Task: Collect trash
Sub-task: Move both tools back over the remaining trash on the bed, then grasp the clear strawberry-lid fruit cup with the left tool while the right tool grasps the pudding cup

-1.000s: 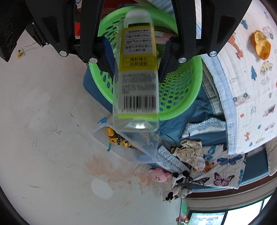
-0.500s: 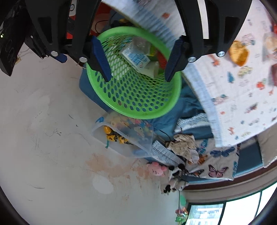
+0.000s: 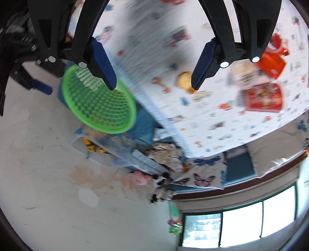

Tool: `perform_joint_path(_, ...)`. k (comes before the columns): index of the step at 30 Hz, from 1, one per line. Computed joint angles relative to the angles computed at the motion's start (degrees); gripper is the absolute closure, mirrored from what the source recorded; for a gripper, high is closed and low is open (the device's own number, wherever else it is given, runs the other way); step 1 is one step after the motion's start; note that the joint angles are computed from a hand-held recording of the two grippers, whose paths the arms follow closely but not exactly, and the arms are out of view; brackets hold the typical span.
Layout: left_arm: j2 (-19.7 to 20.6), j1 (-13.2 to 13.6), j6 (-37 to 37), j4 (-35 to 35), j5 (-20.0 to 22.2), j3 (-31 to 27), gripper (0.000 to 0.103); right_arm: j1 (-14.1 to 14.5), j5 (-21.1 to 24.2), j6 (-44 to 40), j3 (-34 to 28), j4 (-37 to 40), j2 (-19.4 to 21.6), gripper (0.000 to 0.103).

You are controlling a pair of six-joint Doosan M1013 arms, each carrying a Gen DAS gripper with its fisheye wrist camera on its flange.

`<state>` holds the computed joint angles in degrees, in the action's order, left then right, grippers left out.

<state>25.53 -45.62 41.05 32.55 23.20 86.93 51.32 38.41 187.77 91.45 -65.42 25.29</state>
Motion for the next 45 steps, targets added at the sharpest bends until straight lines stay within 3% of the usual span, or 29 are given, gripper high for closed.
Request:
perform_joint_path(5, -2.4, 1.4, -9.0, 6.8, 2.5, 3.7, 0.022, 0.1, -1.4, -3.4, -2.2, 1.1, 1.1, 0.019)
perform_joint_path(16, -5.2, 5.1, -18.4, 12.5, 9.3, 9.7, 0.017, 0.0, -5.1, -12.2, -7.8, 6.3, 4.1, 0.018)
perform_joint_path(28, -5.2, 9.1, -14.0, 3.8, 9.0, 13.3, 0.013, 0.1, -7.8, -25.1, -14.8, 15.9, 8.0, 0.018)
perform_joint_path(45, -2.8, 9.9, -10.5, 0.9, 9.2, 12.3, 0.013, 0.4, -6.8, -42.4, -22.5, 29.1, 13.0, 0.018)
